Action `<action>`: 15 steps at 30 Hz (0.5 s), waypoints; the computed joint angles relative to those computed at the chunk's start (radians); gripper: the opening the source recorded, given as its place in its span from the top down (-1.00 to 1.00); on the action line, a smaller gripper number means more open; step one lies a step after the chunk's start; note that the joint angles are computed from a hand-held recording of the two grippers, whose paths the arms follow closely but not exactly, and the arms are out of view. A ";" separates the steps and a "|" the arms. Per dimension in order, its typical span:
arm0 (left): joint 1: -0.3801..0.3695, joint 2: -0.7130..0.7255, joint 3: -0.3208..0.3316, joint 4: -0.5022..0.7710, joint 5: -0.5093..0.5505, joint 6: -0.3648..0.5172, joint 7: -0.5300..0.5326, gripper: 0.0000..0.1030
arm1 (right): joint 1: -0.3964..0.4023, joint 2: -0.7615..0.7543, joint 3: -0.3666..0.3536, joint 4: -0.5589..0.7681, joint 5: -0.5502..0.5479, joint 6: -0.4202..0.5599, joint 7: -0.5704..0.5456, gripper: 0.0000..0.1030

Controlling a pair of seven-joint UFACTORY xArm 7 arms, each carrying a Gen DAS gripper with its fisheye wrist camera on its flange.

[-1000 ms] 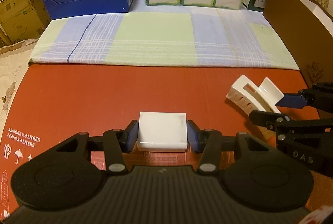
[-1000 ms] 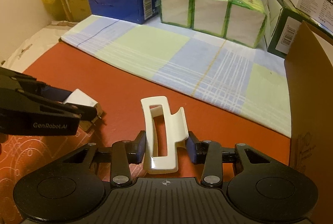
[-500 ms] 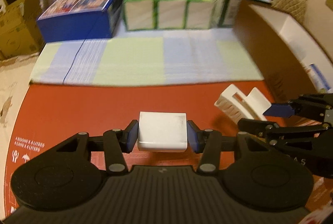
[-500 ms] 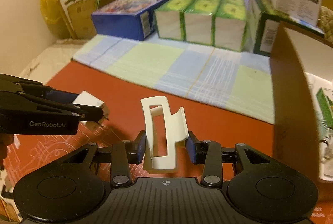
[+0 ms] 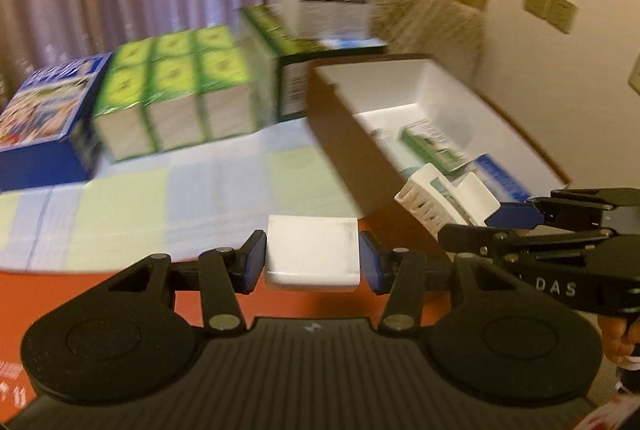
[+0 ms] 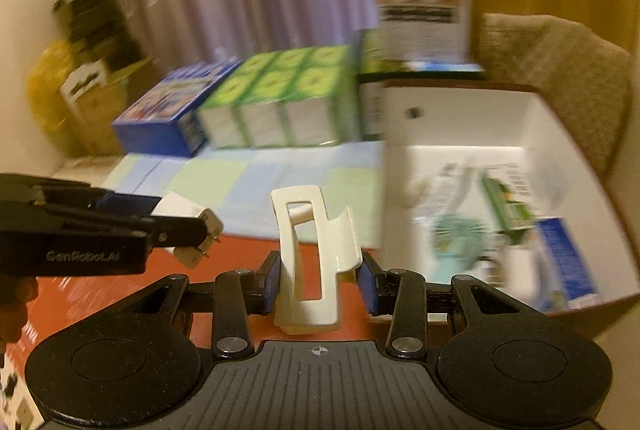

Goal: Organize rigid objects
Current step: 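Lift and carry the plug and claw clip over the brown box with both tools, then lower the plug and claw clip into the brown box and open both tools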

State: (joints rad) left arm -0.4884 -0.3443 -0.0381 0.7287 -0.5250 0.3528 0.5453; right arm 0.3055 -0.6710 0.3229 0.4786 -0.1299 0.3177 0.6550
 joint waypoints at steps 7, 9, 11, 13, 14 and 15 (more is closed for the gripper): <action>-0.055 0.139 -0.071 0.134 -0.029 -0.034 -0.019 0.12 | -0.054 -0.121 -0.124 -0.050 0.016 0.069 -0.087 0.28; -0.058 0.182 -0.094 0.177 -0.031 -0.041 -0.028 0.12 | -0.070 -0.128 -0.160 -0.053 0.026 0.065 -0.127 0.28; -0.052 0.242 -0.121 0.233 -0.014 -0.048 -0.050 0.12 | -0.084 -0.123 -0.192 -0.053 0.040 0.062 -0.169 0.28; -0.039 0.296 -0.150 0.283 0.029 -0.055 -0.088 0.12 | -0.099 -0.101 -0.222 -0.046 0.057 0.046 -0.211 0.28; -0.033 0.322 -0.162 0.308 0.057 -0.057 -0.113 0.12 | -0.104 -0.089 -0.232 -0.041 0.066 0.038 -0.229 0.28; -0.027 0.351 -0.173 0.336 0.077 -0.060 -0.129 0.12 | -0.109 -0.067 -0.248 -0.032 0.075 0.028 -0.254 0.28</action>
State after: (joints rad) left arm -0.5159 0.0070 -0.2107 1.0647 -0.4477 0.2931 0.4162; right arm 0.1965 -0.7383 0.0745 0.4466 -0.0550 0.3455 0.4013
